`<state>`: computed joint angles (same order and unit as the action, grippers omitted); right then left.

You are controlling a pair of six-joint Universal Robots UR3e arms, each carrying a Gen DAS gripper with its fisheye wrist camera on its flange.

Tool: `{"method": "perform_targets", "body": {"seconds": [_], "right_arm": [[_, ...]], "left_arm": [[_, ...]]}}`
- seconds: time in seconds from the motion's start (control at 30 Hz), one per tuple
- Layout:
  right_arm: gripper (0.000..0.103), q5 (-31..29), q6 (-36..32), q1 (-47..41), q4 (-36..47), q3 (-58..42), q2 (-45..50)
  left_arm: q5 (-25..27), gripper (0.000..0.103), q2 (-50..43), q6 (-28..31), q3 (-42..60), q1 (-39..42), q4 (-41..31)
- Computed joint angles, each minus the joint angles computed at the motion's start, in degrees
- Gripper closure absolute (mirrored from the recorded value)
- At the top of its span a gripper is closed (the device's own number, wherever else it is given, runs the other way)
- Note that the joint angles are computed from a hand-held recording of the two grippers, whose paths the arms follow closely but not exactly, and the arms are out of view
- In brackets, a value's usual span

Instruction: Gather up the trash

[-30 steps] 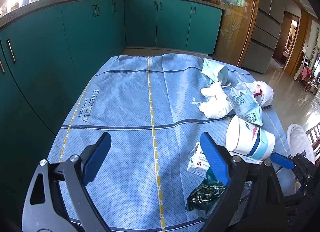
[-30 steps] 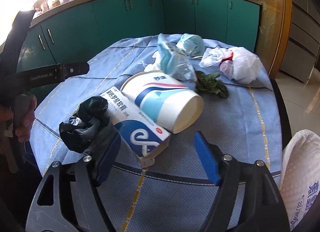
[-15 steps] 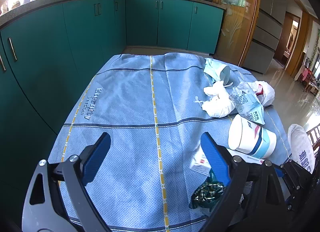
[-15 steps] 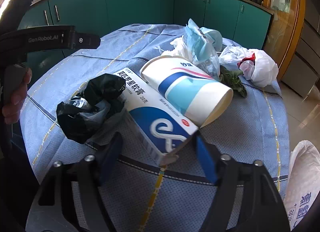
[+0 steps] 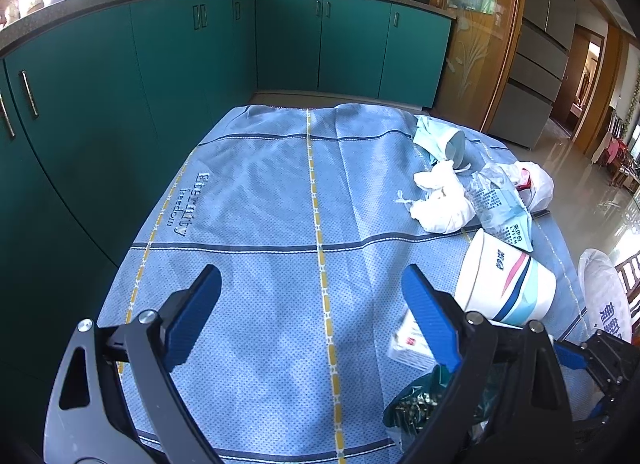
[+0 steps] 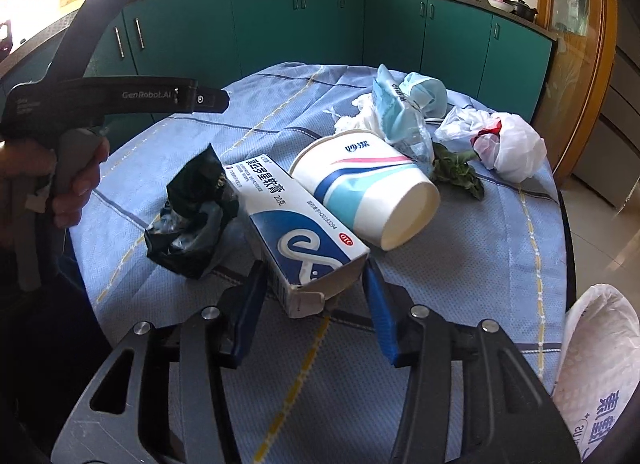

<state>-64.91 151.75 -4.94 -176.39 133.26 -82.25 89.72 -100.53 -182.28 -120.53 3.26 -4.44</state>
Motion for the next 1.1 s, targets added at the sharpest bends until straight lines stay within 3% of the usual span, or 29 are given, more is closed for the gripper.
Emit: {"method": "perform_targets", "body": {"seconds": [0.2, 0.33, 0.37, 0.43, 0.73, 0.83, 1.0, 1.07, 1.1], "right_arm": [[0.054, -1.55, -7.79, -3.77, 6.02, 3.71, -5.03], [0.052, 0.87, -13.39, -7.47, 11.54, 6.06, -9.49], [0.045, 1.38, -13.39, -7.92, 11.68, 6.36, -9.89], [0.041, 1.5, -12.11, -7.48, 9.74, 6.5, -9.01], [0.04, -0.59, -5.95, -1.64, 3.53, 1.96, -0.69], [0.049, 0.85, -7.49, -1.79, 5.59, 1.73, -1.29], [0.05, 2.89, -10.65, -2.51, 8.86, 2.42, -3.74], [0.029, 1.24, -9.07, -1.51, 5.66, 2.83, -3.03], [0.028, 0.3, -7.95, -0.77, 2.7, 3.08, -2.1]], "left_arm": [[-0.35, 0.012, 0.44, 0.1, -0.46, 0.44, 0.18], [-1.73, 0.012, 2.0, 0.56, -2.05, 1.98, 0.43], [-2.14, 0.012, 2.38, 0.75, -2.41, 2.39, 0.34], [-2.74, 0.012, 2.93, 1.04, -3.0, 2.93, 0.25], [-7.01, 0.012, 3.62, 5.53, -4.48, 2.45, 0.39], [-5.14, 0.012, 3.02, 7.42, -4.9, -0.04, 3.17], [5.45, 0.012, -0.65, 9.69, -4.32, -7.22, 10.25], [7.33, 0.012, -1.42, 10.68, -4.25, -8.83, 11.53], [7.75, 0.012, -1.66, 11.01, -4.23, -9.38, 11.92]]}}
